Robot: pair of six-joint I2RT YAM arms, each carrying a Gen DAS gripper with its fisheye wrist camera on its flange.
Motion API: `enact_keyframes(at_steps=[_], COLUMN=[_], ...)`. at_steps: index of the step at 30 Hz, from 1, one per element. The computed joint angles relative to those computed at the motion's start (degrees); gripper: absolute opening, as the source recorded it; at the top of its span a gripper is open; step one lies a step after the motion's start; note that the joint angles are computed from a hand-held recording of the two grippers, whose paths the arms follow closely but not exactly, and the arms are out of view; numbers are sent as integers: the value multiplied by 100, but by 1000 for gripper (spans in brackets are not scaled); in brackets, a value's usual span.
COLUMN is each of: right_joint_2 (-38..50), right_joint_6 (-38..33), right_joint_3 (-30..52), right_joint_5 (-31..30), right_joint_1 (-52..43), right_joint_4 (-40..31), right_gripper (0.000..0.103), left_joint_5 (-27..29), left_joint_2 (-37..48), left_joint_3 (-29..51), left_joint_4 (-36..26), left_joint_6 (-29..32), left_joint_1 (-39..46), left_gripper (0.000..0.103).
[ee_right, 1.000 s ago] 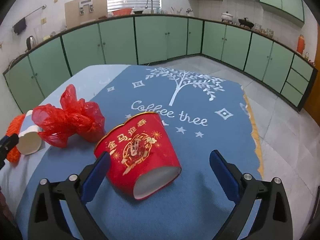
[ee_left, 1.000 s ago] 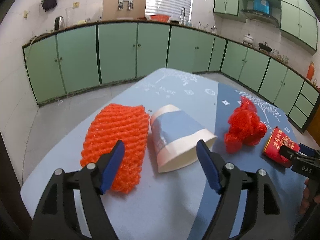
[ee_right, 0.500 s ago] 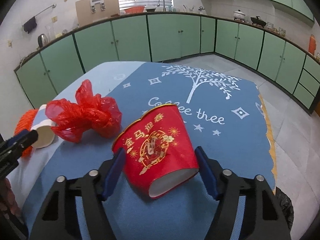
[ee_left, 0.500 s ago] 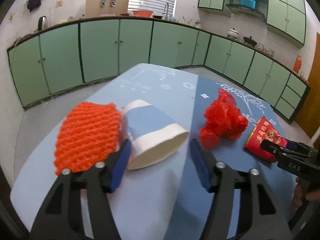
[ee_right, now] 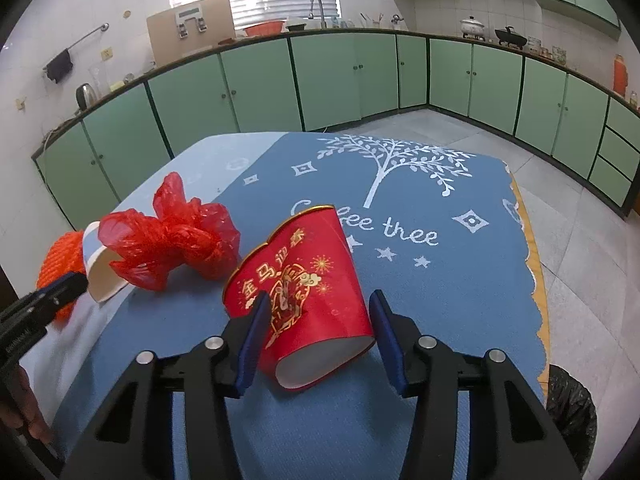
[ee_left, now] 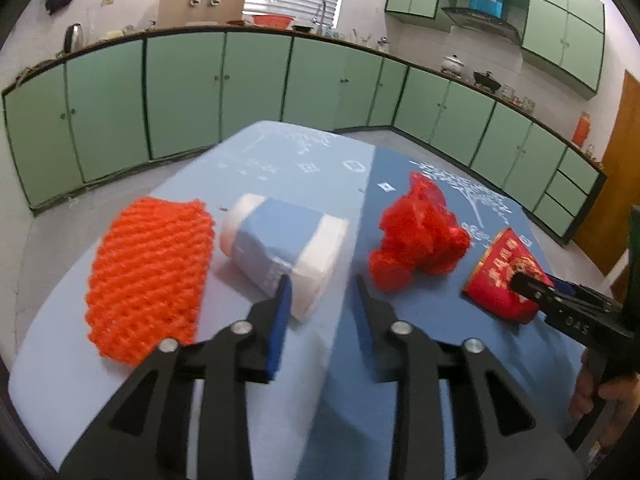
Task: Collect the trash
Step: 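Move back to the table and grasp the red paper cup with the right tool, then grasp the white-and-blue paper cup rim with the left tool while the right tool holds the red cup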
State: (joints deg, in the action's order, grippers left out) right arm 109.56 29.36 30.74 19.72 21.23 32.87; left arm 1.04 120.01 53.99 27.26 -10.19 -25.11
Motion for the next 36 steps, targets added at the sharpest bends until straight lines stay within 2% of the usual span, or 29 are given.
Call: enact_keyframes(at_steps=[6, 10, 13, 16, 18, 21, 30, 36], right_joint_2=[-4, 12, 18, 24, 27, 34, 49, 148], right_joint_6=[52, 47, 39, 43, 40, 27, -36, -51], right_joint_3=[1, 20, -10, -26, -23, -20, -11, 157], right_joint_5=[-35, -38, -101, -137, -132, -140, -105, -216], right_joint_1=[-32, -37, -76, -97, -95, -103, -64, -140], right_joint_4=[1, 16, 84, 122, 125, 134, 124, -48], right_gripper=[51, 52, 52, 52, 52, 52, 53, 68], left_joint_5=[-226, -600, -576, -485, -458, -391, -193, -295], left_joint_2=[178, 392, 440, 454, 442, 386, -12, -41], left_joint_3=[412, 734, 799, 815, 779, 671, 39, -102], left_joint_4=[-422, -757, -821, -810, -769, -620, -84, 3], left_joint_6=[183, 133, -12, -67, -82, -132, -154, -17], left_joint_1=[-132, -209, -150, -99, -84, -35, -9, -138], left_gripper=[49, 49, 42, 28, 14, 3, 2, 2])
